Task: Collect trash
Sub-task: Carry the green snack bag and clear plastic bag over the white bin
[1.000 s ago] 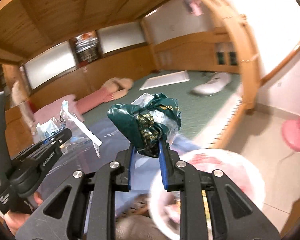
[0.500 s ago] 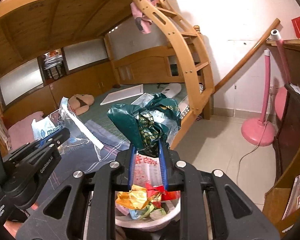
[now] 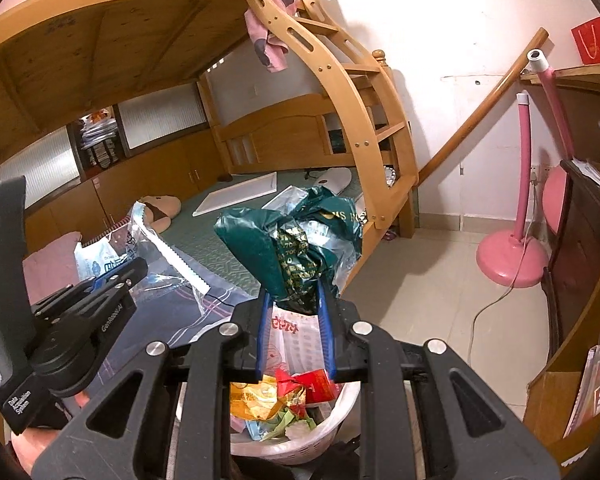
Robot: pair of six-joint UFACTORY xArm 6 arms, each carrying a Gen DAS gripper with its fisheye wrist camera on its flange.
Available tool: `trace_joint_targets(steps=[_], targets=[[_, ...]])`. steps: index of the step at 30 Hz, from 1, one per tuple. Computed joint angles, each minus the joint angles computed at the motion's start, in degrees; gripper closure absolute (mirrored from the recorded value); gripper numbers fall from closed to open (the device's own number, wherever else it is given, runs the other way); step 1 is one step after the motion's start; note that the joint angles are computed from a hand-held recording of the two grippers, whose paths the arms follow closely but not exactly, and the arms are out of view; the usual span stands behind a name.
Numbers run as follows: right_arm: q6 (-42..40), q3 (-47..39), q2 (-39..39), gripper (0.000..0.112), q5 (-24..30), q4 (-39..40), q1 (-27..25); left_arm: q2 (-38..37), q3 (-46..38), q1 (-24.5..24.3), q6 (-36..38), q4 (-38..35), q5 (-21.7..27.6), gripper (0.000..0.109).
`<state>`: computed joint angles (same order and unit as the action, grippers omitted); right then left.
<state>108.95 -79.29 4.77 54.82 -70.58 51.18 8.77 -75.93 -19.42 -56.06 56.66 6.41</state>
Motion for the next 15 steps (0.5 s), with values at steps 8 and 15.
trace_joint_targets(steps=[8, 15], targets=[[0.4, -0.6, 0.5, 0.09, 1.1, 0.6, 0.6, 0.9, -0.8, 0.2, -0.1, 1.4, -0.7, 0.098], [-1.6, -2.6, 2.5, 0.09, -0.7, 2.5, -0.5, -0.4, 0.7, 1.1, -5.6, 8.0, -1.5, 0.098]])
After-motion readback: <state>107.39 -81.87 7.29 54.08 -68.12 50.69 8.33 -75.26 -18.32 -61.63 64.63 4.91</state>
